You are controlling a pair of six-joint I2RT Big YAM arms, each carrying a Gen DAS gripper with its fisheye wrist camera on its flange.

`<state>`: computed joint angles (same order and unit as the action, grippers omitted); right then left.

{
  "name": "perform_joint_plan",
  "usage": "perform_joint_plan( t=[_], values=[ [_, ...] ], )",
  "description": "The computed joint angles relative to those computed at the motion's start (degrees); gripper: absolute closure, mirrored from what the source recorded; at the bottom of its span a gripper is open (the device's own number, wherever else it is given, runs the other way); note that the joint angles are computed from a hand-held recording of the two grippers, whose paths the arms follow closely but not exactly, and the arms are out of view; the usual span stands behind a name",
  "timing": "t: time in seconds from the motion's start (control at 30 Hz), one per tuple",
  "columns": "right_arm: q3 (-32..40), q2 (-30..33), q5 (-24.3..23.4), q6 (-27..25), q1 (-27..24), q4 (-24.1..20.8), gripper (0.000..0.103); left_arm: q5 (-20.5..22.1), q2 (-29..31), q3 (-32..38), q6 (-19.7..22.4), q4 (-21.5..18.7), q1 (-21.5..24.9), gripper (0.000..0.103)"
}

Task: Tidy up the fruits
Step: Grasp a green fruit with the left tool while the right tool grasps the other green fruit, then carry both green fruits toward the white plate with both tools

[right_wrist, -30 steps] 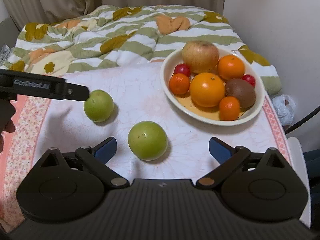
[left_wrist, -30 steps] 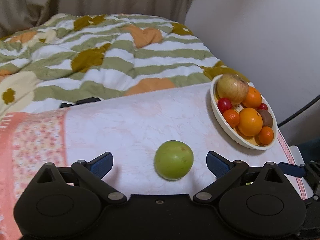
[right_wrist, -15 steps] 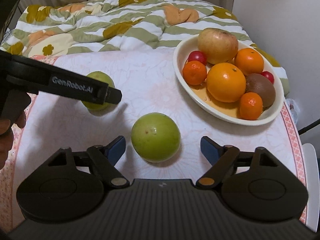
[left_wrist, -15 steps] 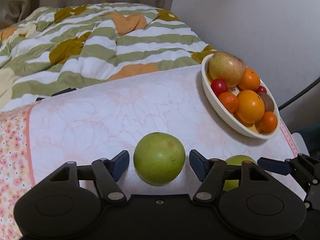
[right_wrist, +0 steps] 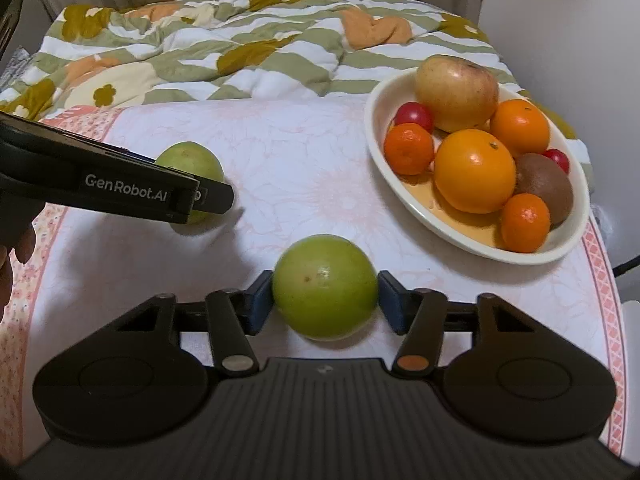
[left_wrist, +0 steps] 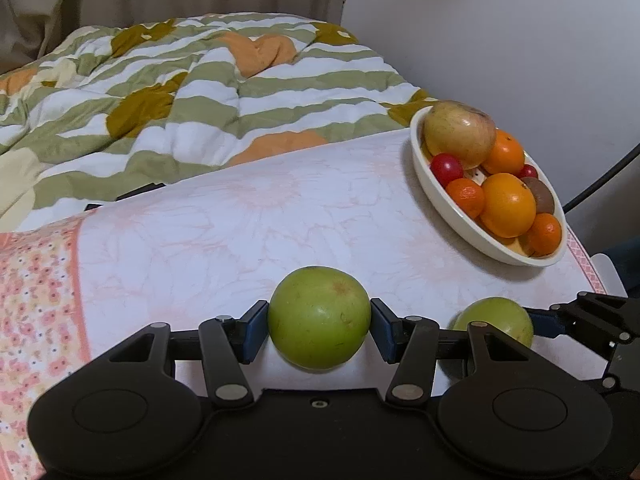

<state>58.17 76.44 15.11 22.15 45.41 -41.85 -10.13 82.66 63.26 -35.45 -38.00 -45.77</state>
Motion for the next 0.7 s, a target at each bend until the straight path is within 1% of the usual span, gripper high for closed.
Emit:
perform_joint_plan(
  t=[0.13, 0.23, 0.43, 0.5, 0.57, 0.7],
  values=[
    [-0.3, -0.5, 0.0, 0.8, 0.3, 0.3, 0.033, -1.6, -1.7, -1.4, -0.4, 0.8, -0.2, 0.045],
    [-0.9, -1.7, 0.0, 0.9, 0.5, 0.6, 0.033, -2.9, -3.1, -1.6, -1.0, 0.5, -0.8, 0.045],
    [-2.5, -5.9, -1.0, 0.5, 0.3, 1.0, 0.033, -8.3, -5.8, -0.4, -2.6, -1.5, -3.9, 0.045],
    [-3.2, -7.6, -1.6, 0.3, -0.1, 1.0, 0.033, -10.7, -6.3, 0.3, -3.8, -2.5, -5.3, 0.045],
    [-3.8, -9.6, -2.5, -0.7, -0.8, 0.6, 0.033, -13.5, -6.8, 1.2, -5.9, -3.8, -7.1, 0.045],
    [-4.8, -13.8, -4.9, -4.5, -3.0, -0.8, 0.033, -19.0, -6.1, 4.5, -11.0, -7.8, -11.0, 0.045]
  ],
)
